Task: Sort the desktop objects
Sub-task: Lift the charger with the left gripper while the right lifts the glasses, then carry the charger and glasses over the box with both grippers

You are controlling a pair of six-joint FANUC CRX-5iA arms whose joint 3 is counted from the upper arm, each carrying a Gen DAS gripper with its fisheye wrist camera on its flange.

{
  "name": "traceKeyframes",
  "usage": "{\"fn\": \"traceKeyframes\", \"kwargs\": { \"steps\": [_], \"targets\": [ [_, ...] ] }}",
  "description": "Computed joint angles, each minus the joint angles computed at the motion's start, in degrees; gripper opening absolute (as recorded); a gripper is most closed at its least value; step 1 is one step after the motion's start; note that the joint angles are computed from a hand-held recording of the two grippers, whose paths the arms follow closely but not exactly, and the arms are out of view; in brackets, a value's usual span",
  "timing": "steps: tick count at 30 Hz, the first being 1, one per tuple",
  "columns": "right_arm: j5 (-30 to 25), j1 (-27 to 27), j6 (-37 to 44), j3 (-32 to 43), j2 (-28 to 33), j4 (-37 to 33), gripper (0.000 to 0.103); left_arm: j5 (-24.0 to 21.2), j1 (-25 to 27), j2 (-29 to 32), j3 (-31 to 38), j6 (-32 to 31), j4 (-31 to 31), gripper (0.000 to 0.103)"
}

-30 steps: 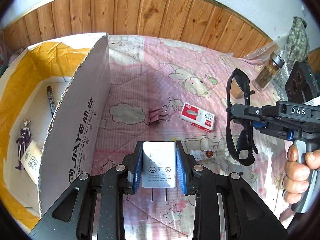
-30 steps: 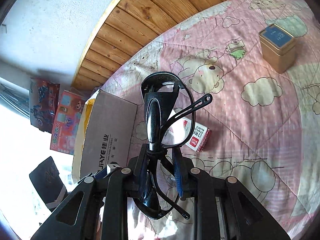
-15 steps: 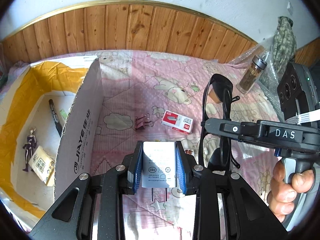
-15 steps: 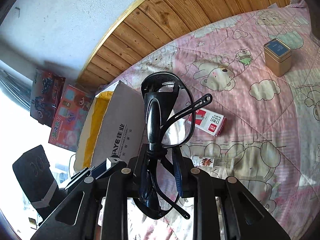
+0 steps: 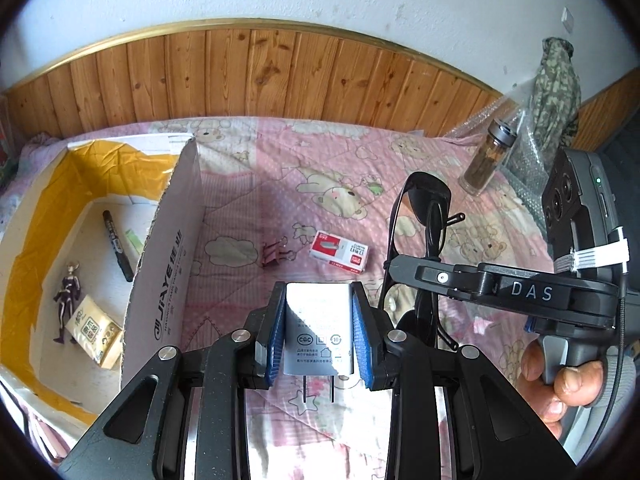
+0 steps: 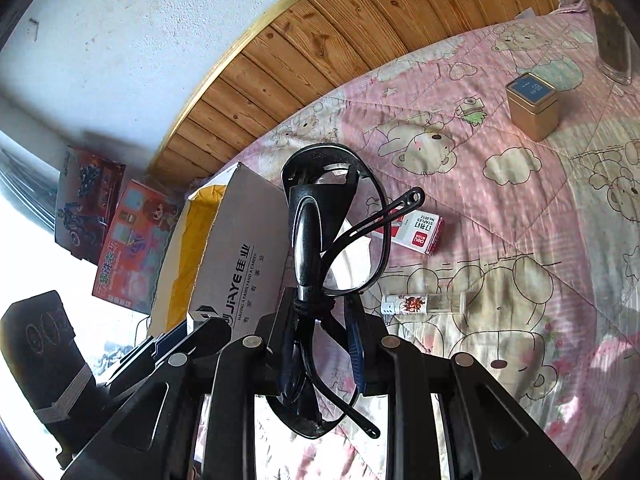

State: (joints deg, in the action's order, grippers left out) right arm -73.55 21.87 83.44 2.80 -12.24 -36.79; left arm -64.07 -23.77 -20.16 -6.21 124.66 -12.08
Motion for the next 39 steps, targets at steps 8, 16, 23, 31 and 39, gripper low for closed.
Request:
{"fn": "traceKeyframes", "kwargs": {
  "steps": [8,16,23,31,39],
  "targets": [
    [0.66,2.44,-0.53,0.72,-1.11,-0.19,0.025,-0.93,0.83,-2.54,-0.13,0.87,-0.89,0.031],
    [2.65,6.39,-0.79,0.80,-2.83,2.19,0.025,-1.81,2.21,-5.82,-0.60,1.63,-1.49,0.030],
    [4.24,9.96,-0.98,0.64,-4.31,5.05,0.025,-2.09,3.86,-7.85,-1.23,1.09,-1.12,0.030],
    [5.67,13.02,-1.48,1.09,-5.17,6.73,0.025,-2.20,5.81,-9.86,-1.97,0.14,-0.17,0.030],
    [8.74,19.60,-3.19,0.91,-6.67,11.68,0.025,-2.18,8.83,-12.72,-3.19,-1.63,1.47,0.030]
  ]
}}
